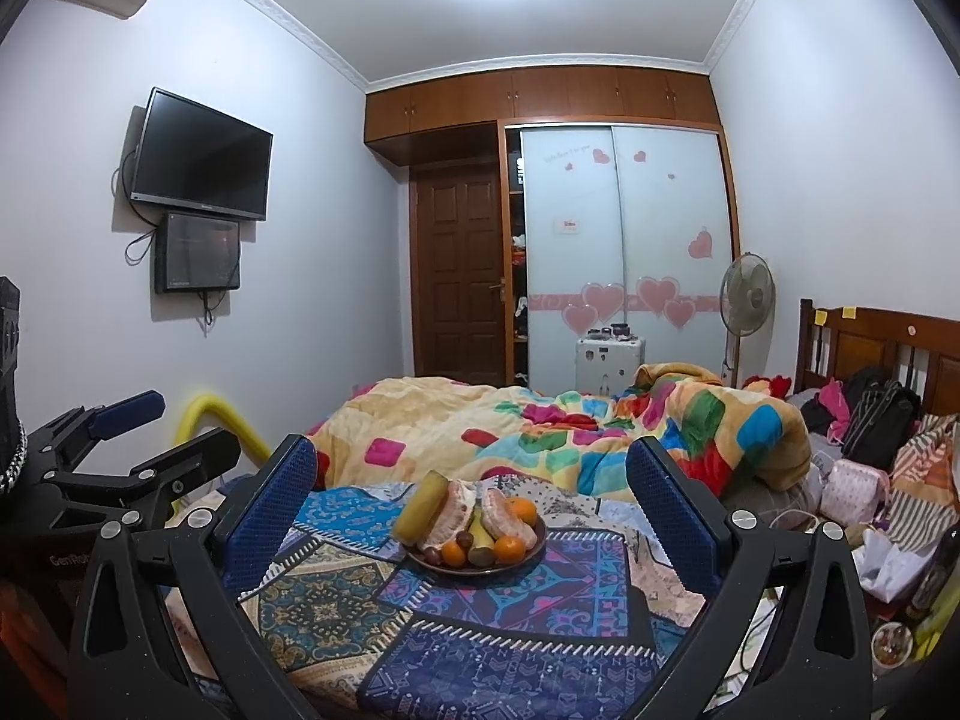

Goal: Organize fruits

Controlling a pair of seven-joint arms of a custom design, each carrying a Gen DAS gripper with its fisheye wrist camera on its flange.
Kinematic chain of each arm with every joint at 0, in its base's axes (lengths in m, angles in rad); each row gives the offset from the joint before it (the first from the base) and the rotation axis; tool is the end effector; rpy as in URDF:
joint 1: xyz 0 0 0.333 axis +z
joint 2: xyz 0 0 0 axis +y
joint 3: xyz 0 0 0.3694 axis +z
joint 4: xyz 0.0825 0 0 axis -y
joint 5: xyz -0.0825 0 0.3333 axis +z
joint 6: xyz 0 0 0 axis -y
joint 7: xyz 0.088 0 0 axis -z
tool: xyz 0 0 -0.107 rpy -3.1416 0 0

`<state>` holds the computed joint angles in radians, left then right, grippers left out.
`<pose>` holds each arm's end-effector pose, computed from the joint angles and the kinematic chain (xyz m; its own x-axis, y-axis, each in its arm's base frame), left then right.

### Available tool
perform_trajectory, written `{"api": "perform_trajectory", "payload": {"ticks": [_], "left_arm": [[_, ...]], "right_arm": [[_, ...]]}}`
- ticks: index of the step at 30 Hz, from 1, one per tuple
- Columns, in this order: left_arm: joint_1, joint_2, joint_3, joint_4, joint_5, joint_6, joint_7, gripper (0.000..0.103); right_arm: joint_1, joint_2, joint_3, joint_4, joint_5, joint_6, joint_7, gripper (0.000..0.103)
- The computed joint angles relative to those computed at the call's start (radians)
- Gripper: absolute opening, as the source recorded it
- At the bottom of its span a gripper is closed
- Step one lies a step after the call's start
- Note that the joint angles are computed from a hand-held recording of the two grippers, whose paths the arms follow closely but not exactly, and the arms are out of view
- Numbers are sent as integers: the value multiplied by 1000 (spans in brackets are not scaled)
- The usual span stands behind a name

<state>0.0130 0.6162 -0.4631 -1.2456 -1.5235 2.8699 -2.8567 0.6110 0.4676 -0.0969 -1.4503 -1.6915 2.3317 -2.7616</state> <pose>0.7262 -0.1599 0.5518 -0.6497 -0.7601 -0.0105 -0.1176 0.1141 -0.9865 0.6193 0.3498 0.5468 -0.2917 -0.9564 -0.0166 -0.1098 0.0507 -0.9927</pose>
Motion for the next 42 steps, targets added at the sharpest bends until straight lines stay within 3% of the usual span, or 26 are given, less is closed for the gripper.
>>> {"api": "perform_trajectory", "payload": {"ticks": [31,42], "left_arm": [[3,-3,-9,-9,30,-12,-32,103],[2,18,-9,16,124,-19,-147,103]], "right_arm": [[1,6,-4,3,-6,-8,19,103],[1,7,-4,3,-7,-5,18,103]]}}
